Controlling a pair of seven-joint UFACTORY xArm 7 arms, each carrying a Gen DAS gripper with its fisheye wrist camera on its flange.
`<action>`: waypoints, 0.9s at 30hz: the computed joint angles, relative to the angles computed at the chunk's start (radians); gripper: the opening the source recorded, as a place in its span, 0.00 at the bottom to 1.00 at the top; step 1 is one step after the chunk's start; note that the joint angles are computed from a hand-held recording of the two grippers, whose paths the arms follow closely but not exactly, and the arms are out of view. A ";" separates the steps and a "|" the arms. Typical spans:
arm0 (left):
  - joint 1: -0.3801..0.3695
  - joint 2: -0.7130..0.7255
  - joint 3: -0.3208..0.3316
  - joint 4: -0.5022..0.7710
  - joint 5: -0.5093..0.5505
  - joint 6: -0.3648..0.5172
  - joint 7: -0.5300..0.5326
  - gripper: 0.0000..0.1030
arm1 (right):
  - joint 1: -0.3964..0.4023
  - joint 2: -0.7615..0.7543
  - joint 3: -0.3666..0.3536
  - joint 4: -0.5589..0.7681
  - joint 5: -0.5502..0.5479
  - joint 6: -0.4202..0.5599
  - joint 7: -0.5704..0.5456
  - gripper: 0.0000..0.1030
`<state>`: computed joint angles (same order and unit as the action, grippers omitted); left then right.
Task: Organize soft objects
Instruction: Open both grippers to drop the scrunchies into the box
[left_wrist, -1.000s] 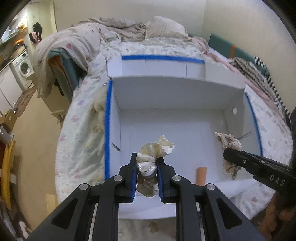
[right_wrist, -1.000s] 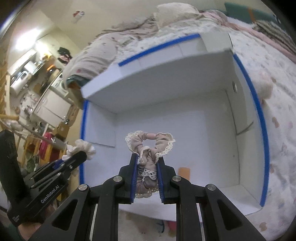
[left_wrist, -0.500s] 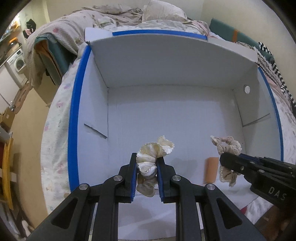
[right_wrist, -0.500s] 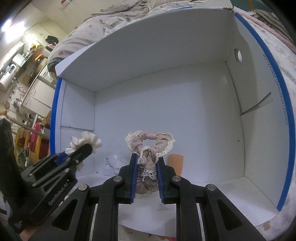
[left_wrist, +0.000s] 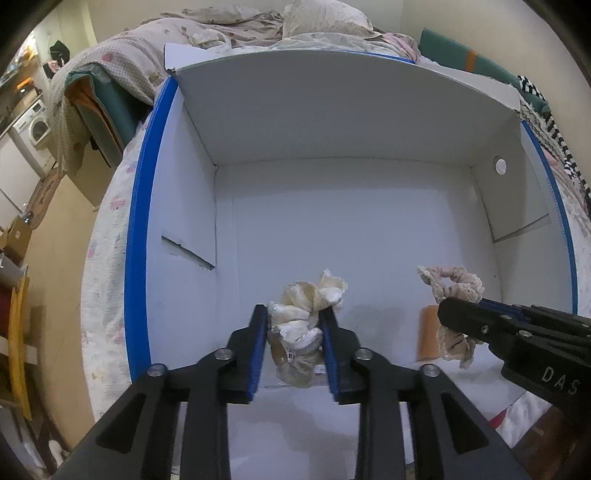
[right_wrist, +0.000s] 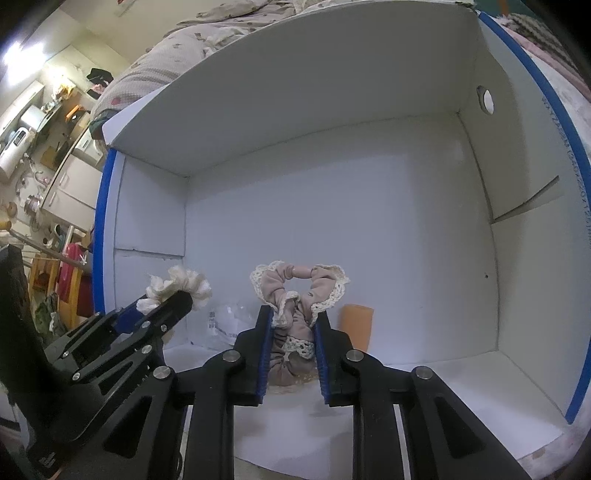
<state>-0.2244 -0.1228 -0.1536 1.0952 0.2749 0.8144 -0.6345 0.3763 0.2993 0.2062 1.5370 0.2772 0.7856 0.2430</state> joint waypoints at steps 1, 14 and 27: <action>-0.001 -0.002 0.000 -0.003 0.000 -0.003 -0.002 0.28 | -0.002 -0.001 0.000 -0.003 0.004 -0.003 -0.001 0.27; -0.003 -0.025 -0.020 0.002 0.055 -0.011 -0.020 0.62 | 0.000 -0.040 -0.019 -0.053 -0.068 -0.071 0.098 0.80; 0.010 -0.069 -0.034 -0.014 0.109 0.019 -0.075 0.62 | 0.001 -0.057 -0.021 -0.065 -0.085 -0.076 0.110 0.79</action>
<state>-0.2147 -0.1921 -0.1874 1.0814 0.3840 0.8334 -0.7093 0.3774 0.2426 0.1853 1.4720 0.1925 0.7096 0.3528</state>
